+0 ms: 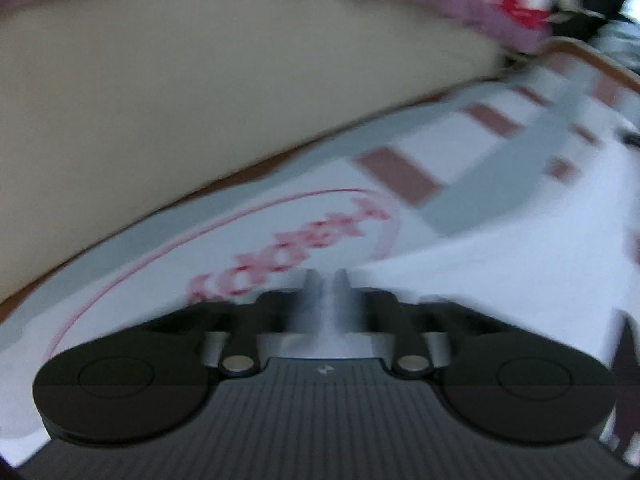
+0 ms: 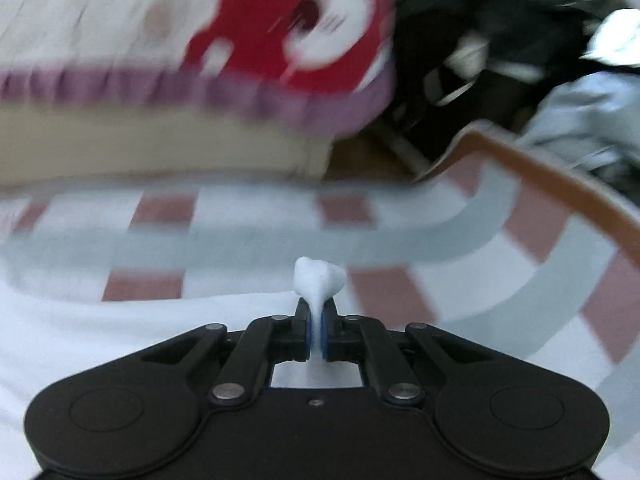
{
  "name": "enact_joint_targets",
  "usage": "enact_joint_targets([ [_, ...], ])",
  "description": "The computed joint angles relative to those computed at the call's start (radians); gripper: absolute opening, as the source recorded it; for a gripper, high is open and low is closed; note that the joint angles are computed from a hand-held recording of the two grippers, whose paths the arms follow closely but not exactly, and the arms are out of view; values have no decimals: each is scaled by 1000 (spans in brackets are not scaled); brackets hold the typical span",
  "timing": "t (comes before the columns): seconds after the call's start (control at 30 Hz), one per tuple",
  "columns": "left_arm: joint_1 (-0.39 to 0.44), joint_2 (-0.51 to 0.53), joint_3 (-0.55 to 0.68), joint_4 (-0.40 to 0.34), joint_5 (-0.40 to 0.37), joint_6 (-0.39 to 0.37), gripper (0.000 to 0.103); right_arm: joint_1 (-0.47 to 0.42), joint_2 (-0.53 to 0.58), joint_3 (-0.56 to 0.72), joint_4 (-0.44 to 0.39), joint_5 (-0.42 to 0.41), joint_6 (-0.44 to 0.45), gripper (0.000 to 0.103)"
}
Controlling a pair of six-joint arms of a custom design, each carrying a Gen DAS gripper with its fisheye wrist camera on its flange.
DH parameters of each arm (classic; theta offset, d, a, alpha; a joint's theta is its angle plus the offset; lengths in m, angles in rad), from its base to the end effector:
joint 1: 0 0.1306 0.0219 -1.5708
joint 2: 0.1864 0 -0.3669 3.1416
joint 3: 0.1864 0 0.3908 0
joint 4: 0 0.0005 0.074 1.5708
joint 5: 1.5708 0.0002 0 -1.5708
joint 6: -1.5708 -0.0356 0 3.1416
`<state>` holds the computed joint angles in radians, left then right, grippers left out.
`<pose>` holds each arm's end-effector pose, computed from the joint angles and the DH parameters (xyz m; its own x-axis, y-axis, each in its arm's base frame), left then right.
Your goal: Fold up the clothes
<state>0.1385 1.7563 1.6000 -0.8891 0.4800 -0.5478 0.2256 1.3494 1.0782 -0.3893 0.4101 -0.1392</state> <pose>0.5907 0.0652 0.3201 -0.6758 0.3722 -0.6362 0.5376 0.8394 -0.0798 0.4611 0.0907 0.3270 -0.5781 -0.0021 -0.8160 0.1837 0.9740 -0.1327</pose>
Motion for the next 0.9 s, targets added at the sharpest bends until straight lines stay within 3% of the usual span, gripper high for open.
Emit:
enact_joint_targets([
  [0.1, -19, -52, -66, 94, -46, -39, 7, -7, 16, 43, -2, 8, 47, 5],
  [0.2, -29, -106, -138, 233, -69, 4, 7, -5, 34, 81, -23, 26, 83, 5],
  [0.27, -40, -109, -150, 273, -85, 30, 7, -5, 58, 110, -61, 46, 84, 5],
  [0.4, -77, -66, -125, 229, -178, 26, 14, 10, 135, 167, -171, 119, 82, 5],
  [0.47, -77, -71, -122, 223, -190, 87, 20, 25, 187, 190, -218, 170, 81, 5],
  [0.53, -57, -76, -95, 166, -153, 162, 36, 42, 222, 204, -246, 226, 76, 6],
  [0.6, -18, -105, -97, 125, -80, 190, 44, 56, 251, 228, -300, 290, 21, 11],
  [0.63, 5, -125, -106, 108, -49, 184, 47, 62, 264, 247, -345, 334, -37, 23],
  [0.67, 29, -152, -126, 100, -38, 163, 49, 66, 272, 268, -397, 369, -113, 39],
  [0.73, 81, -213, -179, 99, -46, 114, 58, 66, 262, 290, -482, 386, -276, 52],
  [0.77, 111, -243, -207, 99, -57, 91, 60, 66, 256, 301, -523, 390, -359, 52],
  [0.83, 179, -294, -250, 80, -81, 55, 68, 83, 196, 265, -479, 347, -458, 53],
  [0.9, 260, -330, -275, 39, -89, 29, 68, 119, 139, 232, -414, 222, -475, 53],
])
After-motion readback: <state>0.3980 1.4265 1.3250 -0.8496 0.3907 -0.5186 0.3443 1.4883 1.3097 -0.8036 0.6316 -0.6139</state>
